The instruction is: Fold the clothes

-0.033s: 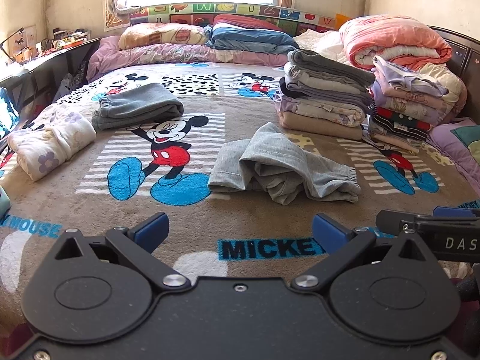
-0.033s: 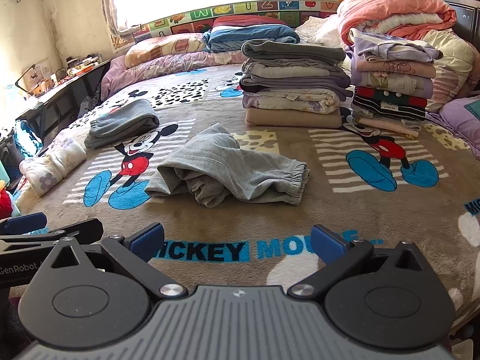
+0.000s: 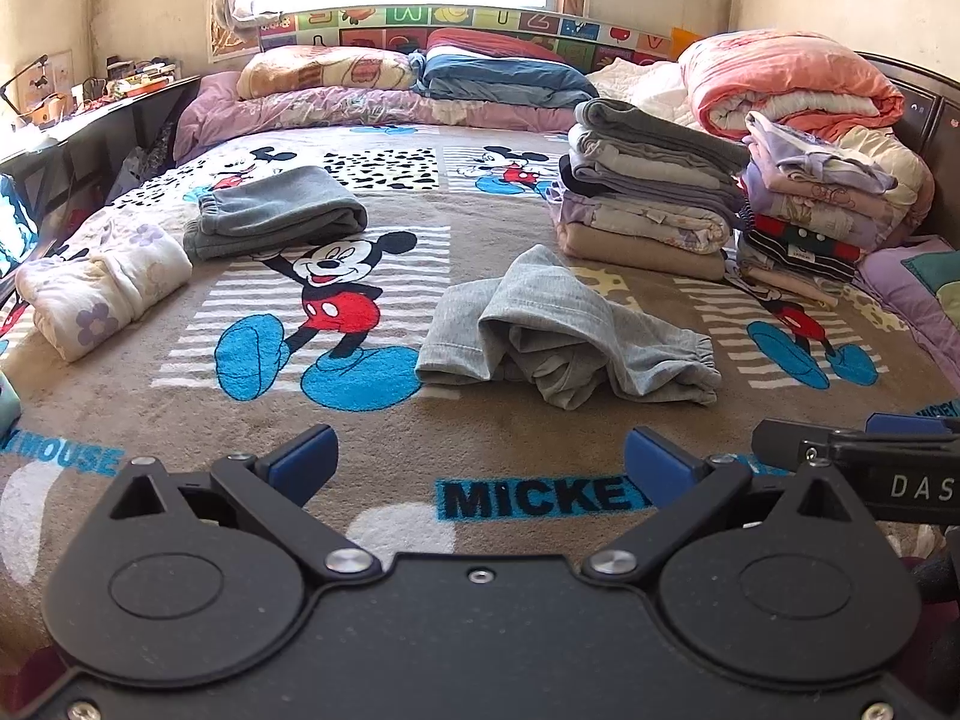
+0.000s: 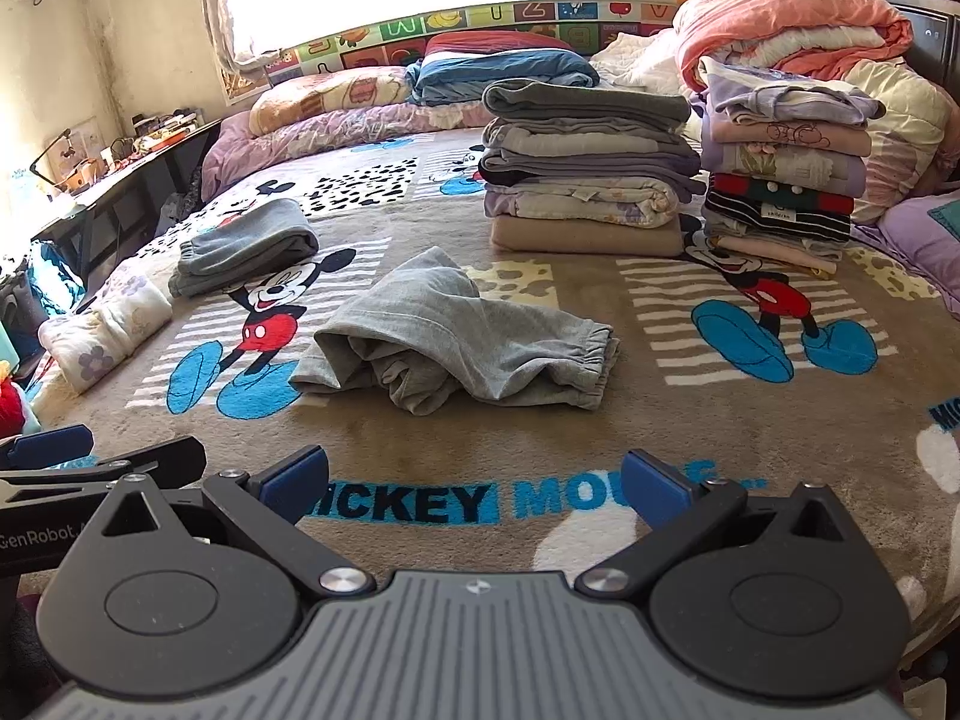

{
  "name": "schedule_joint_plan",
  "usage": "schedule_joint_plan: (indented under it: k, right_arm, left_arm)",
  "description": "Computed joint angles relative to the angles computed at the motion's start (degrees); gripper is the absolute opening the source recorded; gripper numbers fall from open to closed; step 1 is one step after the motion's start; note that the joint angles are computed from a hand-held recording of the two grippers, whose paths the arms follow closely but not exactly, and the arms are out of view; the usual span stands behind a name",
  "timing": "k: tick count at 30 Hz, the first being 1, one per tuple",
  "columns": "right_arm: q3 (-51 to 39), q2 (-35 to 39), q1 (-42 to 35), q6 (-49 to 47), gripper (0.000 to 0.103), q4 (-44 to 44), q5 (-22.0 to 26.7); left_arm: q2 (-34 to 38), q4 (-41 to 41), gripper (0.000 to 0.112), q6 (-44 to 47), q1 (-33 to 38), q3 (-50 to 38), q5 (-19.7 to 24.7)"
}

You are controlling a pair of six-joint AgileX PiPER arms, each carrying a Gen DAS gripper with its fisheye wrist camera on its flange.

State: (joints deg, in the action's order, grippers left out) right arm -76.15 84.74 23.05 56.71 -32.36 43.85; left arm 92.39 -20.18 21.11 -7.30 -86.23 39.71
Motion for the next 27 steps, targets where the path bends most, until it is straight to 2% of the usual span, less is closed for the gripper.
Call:
schedule_joint_plan:
  k: [5, 6, 8, 27]
  right_arm:
    - [-0.2, 0.0, -0.2, -0.6, 0.103, 0.4, 0.6]
    - [-0.2, 0.0, -0.2, -0.7, 0.103, 0.4, 0.7]
    - [-0.3, 0.0, -0.3, -0.9, 0.103, 0.6, 0.9]
    - [0.2, 0.1, -0.7, -0.9, 0.103, 1.1, -0.2]
  left_arm:
    - [2.1, 2.7, 0.103, -2.1, -1.4, -2.7, 0.9]
    - [1.1, 0.6, 0.103, -0.3, -0.6, -0.9, -0.6]
    - [-0.1, 1.3, 0.103, -0.8, -1.1, 0.1, -1.4]
    - [0.0, 0.2, 0.103, -0.1, -0.5, 0.5, -1.0]
